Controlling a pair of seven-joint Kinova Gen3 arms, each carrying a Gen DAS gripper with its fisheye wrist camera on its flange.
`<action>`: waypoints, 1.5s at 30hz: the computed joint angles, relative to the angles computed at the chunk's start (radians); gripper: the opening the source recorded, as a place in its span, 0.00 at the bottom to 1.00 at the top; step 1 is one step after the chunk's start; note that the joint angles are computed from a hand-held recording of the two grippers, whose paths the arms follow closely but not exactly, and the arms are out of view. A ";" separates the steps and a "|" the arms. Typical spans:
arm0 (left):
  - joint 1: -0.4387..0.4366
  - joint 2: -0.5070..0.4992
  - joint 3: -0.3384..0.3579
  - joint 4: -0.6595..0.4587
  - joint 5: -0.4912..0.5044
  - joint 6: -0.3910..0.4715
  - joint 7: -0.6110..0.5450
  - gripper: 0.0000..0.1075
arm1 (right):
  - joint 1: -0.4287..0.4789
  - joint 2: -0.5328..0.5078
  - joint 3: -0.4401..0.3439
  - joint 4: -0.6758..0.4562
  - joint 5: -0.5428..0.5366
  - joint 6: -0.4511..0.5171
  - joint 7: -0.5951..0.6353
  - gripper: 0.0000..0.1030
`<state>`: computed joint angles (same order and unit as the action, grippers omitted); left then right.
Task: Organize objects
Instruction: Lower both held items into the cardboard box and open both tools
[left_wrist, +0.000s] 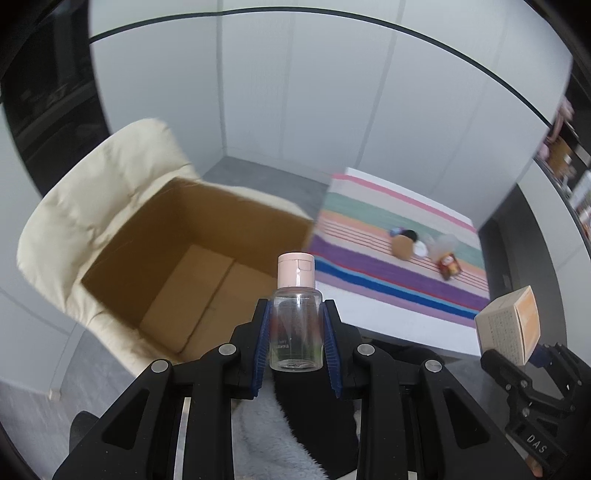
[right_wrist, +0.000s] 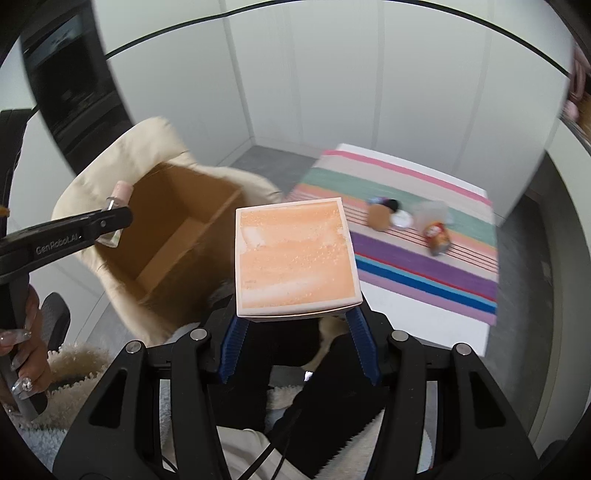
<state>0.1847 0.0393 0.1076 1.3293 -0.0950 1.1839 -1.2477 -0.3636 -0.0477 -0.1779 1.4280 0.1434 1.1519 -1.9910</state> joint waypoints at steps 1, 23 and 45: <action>-0.007 -0.006 -0.007 0.009 -0.001 -0.002 0.003 0.26 | -0.007 0.012 -0.006 -0.009 -0.005 -0.002 0.009 0.53; -0.105 0.068 -0.061 -0.034 0.033 -0.041 0.002 0.26 | -0.126 0.246 0.017 -0.233 0.001 0.034 0.113 0.53; -0.155 0.276 -0.128 -0.135 -0.077 -0.015 0.101 0.26 | -0.255 0.735 0.112 -0.839 -0.068 0.223 0.288 0.53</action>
